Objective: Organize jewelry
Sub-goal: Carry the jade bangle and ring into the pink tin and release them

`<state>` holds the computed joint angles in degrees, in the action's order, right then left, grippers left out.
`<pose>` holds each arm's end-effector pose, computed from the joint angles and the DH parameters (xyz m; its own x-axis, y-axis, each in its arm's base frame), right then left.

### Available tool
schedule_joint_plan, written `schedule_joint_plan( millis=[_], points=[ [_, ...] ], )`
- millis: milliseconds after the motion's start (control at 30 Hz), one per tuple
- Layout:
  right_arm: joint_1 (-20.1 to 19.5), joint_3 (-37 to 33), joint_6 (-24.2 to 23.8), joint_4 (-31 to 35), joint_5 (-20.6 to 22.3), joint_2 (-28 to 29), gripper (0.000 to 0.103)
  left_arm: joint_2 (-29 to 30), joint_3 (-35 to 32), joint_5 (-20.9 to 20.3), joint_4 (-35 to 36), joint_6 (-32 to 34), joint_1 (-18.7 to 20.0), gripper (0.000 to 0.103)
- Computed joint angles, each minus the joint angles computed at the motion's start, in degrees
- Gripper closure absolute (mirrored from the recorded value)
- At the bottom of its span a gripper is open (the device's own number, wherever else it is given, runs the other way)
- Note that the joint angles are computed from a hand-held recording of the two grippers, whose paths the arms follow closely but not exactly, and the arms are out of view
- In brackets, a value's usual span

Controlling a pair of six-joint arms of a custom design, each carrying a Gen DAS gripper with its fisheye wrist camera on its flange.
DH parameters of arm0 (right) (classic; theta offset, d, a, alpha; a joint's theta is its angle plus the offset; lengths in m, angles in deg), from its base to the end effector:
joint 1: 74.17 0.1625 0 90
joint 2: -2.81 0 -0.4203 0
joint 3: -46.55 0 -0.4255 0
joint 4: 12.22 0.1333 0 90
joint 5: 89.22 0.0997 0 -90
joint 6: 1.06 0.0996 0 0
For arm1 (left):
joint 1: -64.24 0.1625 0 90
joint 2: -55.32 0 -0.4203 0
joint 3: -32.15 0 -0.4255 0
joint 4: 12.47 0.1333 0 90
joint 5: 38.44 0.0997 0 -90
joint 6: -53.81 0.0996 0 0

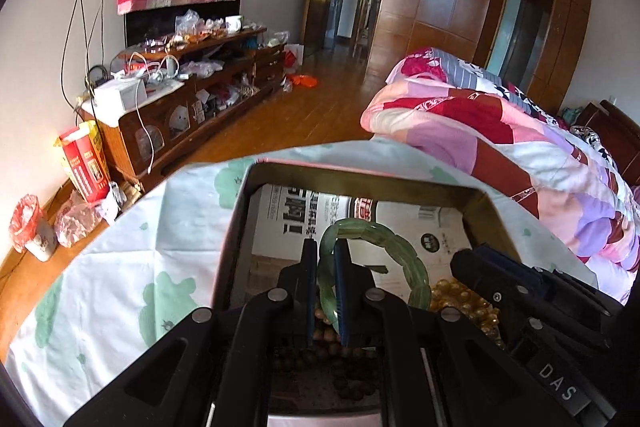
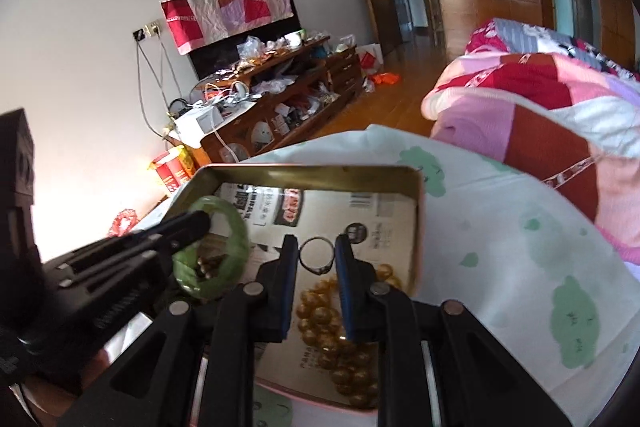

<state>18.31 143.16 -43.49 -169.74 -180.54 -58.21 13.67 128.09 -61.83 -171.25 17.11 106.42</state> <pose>0.1606 -0.6806 0.2508 -0.7128 -0.5950 0.3713 -0.7013 0.6049 -0.3772 -0.3447 -0.6156 0.0830 -0.7789 -0.2763 -0.5629 0.3142 0.6049 -0.7317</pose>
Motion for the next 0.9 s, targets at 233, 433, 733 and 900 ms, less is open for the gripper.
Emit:
schedule_joint_plan(
  millis=[233, 433, 733, 900],
  points=[
    [-1.0, 1.0, -0.1, -0.8, 2.8, -0.2, 0.076, 0.2, -0.6, -0.1, 4.4, -2.0, 0.2, 0.085],
    [-1.1, 4.5, 1.4, -12.4, 2.8, -1.7, 0.057, 1.1, -0.6, 3.8, 2.4, 1.1, -0.8, 0.065],
    [-1.3, 3.9, 5.2, -15.6, -0.1, -1.9, 0.053, -2.1, 3.0, 6.3, 3.0, -3.5, -2.8, 0.063],
    [-1.1, 6.2, 5.0, -15.6, -1.3, -4.1, 0.053, -6.0, 7.8, 7.3, 8.5, -13.1, -5.1, 0.063]
  ],
)
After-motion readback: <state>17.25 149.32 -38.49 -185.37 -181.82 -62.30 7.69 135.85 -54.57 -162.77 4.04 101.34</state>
